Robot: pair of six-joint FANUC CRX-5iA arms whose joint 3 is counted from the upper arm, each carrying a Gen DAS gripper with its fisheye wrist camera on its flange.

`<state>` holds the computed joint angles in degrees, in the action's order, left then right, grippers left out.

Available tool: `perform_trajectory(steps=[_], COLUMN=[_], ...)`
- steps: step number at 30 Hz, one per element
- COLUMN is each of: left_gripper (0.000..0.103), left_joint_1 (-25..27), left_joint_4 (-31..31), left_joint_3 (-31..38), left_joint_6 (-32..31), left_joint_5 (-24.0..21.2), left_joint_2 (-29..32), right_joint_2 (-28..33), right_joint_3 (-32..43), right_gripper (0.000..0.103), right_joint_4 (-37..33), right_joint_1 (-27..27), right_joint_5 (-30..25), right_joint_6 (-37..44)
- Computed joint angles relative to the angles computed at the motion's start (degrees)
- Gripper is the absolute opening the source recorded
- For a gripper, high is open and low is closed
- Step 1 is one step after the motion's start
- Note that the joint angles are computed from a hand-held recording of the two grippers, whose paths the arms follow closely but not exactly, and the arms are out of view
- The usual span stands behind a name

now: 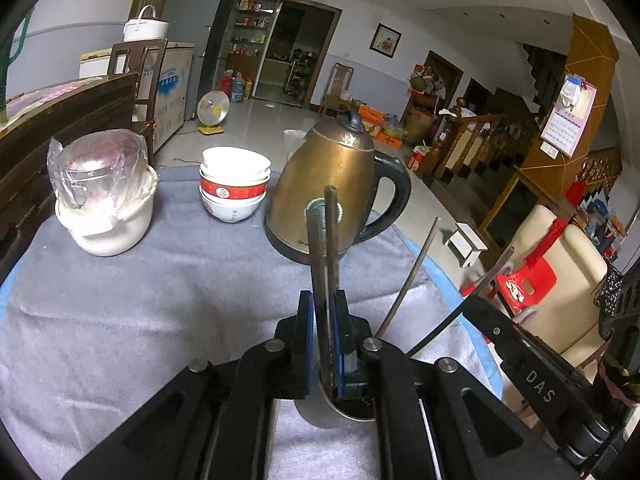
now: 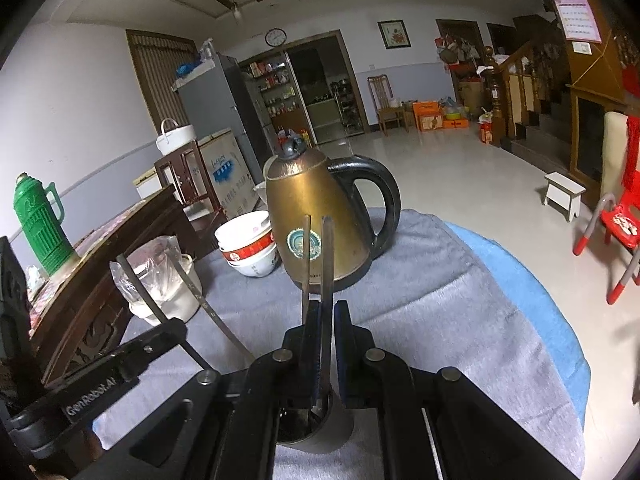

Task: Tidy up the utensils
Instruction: 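Open both tools to release the chopsticks into the holder and withdraw, then move both open tools back over the remaining chopsticks on the cloth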

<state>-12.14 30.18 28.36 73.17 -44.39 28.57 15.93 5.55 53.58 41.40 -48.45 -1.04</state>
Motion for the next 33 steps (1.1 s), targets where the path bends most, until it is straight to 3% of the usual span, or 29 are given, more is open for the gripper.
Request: perform_trajectory(steps=[7, 10, 11, 12, 14, 18, 23, 33], left_gripper=[0.048, 0.063, 0.065, 0.067, 0.075, 0.075, 0.077, 0.077], left_joint_1=[1.1, 2.1, 2.3, 2.7, 3.4, 5.5, 8.2, 11.8], left_joint_4=[2.2, 4.5, 5.0, 5.3, 5.5, 6.6, 4.1, -6.2], left_joint_3=[-2.9, -6.4, -8.0, -9.4, -12.2, -18.7, -26.0, -30.7], left_joint_6=[-1.2, -3.1, -3.5, -3.8, -4.3, -6.7, -5.4, 1.0], left_joint_5=[0.9, 2.3, 3.2, 3.9, 4.5, 6.1, 7.7, 3.0], left_joint_2=[-2.0, -4.4, -5.4, -6.4, -8.2, -12.0, -16.3, -18.6], right_joint_2=[0.6, -0.6, -1.1, -1.7, -2.2, -4.0, -7.1, -5.4], right_joint_3=[1.8, 0.5, -0.4, -1.3, -1.4, -3.5, -8.2, -9.3], right_gripper=[0.014, 0.049, 0.070, 0.072, 0.072, 0.072, 0.072, 0.071], right_joint_4=[-1.1, -0.2, 1.0, 2.3, 2.2, 2.8, 1.8, -15.8], right_joint_1=[0.9, 1.4, 1.5, 1.9, 2.5, 4.0, 6.8, 11.2], right_joint_5=[-3.8, -4.4, -4.4, -4.9, -5.9, -7.7, -7.6, -3.4], right_joint_6=[1.9, 0.4, -0.9, -2.0, -1.7, -3.0, -5.4, 1.6])
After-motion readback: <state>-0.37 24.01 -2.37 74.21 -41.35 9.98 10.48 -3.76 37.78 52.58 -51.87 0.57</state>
